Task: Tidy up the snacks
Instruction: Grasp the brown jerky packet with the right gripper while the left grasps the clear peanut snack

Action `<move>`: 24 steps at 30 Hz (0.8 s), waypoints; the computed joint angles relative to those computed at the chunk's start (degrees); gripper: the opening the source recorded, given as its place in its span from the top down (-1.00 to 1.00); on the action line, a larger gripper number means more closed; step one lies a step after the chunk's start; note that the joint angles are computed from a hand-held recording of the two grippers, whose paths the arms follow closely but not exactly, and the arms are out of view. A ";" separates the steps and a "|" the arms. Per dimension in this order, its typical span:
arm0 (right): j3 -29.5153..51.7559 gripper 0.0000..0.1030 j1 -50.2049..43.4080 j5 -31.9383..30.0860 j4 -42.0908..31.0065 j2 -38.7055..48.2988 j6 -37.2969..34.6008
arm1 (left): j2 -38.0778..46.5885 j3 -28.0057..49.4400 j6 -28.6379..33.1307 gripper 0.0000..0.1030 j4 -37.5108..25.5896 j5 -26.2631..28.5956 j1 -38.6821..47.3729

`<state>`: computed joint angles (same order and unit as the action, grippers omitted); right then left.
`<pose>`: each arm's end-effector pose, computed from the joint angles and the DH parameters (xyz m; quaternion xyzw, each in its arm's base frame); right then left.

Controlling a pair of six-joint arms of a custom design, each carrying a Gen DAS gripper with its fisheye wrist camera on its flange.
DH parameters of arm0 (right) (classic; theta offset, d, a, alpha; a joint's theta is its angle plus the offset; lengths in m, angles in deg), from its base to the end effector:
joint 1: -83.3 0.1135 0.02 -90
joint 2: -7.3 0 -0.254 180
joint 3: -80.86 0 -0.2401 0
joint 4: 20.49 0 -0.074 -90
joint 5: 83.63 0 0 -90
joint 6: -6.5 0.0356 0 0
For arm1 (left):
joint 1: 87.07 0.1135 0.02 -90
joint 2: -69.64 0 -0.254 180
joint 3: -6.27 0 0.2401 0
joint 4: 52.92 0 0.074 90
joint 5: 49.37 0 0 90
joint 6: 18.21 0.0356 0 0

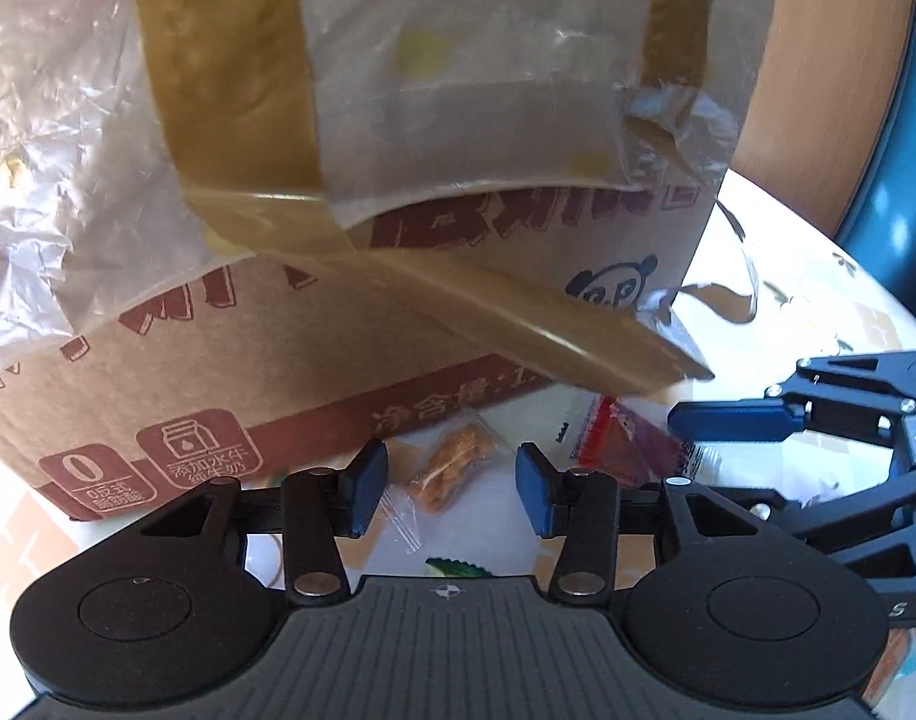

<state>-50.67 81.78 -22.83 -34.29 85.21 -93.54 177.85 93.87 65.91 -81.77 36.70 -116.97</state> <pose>0.2528 0.0107 0.1719 -0.1657 0.8784 0.1915 0.4054 0.3439 -0.1949 0.1870 0.1835 0.9195 -0.0758 0.3394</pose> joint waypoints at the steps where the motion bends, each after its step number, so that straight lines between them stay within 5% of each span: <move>1: -0.03 0.12 -0.08 0.03 0.16 0.02 0.16 | -0.05 0.03 -0.02 0.07 -0.27 -0.25 -0.23; 4: -0.19 0.12 -0.52 -0.59 0.59 0.15 0.31 | -0.29 0.12 -0.81 0.26 -1.36 -1.52 -1.30; 5: -0.19 0.12 -0.64 -0.85 0.74 0.34 0.32 | 0.19 0.18 -1.56 0.54 -0.72 -2.04 -1.83; 14: -0.08 0.12 -1.21 -1.41 0.69 0.55 0.10 | 1.14 -0.09 -4.26 0.54 0.75 -6.16 -3.92; 24: -0.32 0.13 -1.82 -3.17 0.85 0.17 -0.30 | -9.32 -13.08 -15.06 0.55 7.53 -8.36 -6.73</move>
